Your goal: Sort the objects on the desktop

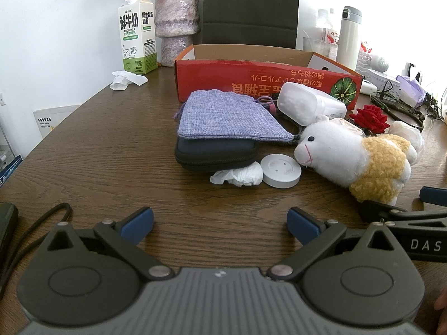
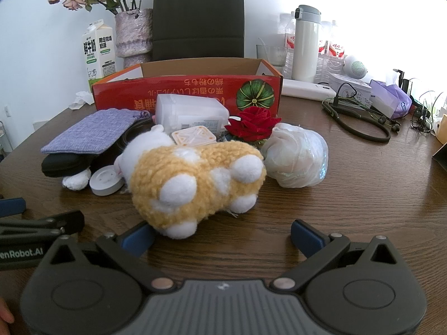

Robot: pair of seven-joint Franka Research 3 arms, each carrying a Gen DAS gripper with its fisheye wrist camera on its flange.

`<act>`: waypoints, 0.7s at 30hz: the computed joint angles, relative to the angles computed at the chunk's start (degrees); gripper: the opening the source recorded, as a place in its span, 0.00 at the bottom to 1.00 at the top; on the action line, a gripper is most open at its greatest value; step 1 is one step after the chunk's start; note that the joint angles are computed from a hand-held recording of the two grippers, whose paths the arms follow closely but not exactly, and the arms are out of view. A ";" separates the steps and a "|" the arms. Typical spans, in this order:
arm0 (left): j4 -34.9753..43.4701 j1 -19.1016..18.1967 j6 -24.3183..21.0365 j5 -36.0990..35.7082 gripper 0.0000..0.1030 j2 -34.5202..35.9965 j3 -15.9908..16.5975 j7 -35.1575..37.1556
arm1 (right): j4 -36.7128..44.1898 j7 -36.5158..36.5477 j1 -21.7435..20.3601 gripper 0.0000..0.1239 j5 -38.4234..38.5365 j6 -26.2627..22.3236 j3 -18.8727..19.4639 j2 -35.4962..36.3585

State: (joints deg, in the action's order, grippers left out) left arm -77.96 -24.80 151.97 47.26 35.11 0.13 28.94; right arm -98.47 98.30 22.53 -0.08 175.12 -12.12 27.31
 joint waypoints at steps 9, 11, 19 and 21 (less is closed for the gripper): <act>-0.26 0.19 0.53 -0.07 1.00 -0.09 -0.09 0.38 | 0.03 0.05 0.21 0.83 -0.02 -0.11 -0.24 -0.01; -1.22 0.75 1.50 -0.44 1.00 -0.67 -0.51 1.39 | -0.06 1.28 1.38 0.83 -0.50 -0.18 -1.59 0.01; -4.95 -0.74 15.25 6.99 1.00 -3.51 6.33 -12.18 | -0.71 1.06 4.01 0.83 -6.30 -1.46 -4.79 -0.90; -2.21 -0.35 17.29 9.32 1.00 -2.21 7.50 -14.70 | -2.58 -3.62 -0.78 0.79 -5.30 1.70 0.40 -2.56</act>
State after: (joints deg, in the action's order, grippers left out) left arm -80.18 -25.15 169.26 56.57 32.90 7.63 14.24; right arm -101.05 94.68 21.75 -5.38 176.83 -11.72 24.76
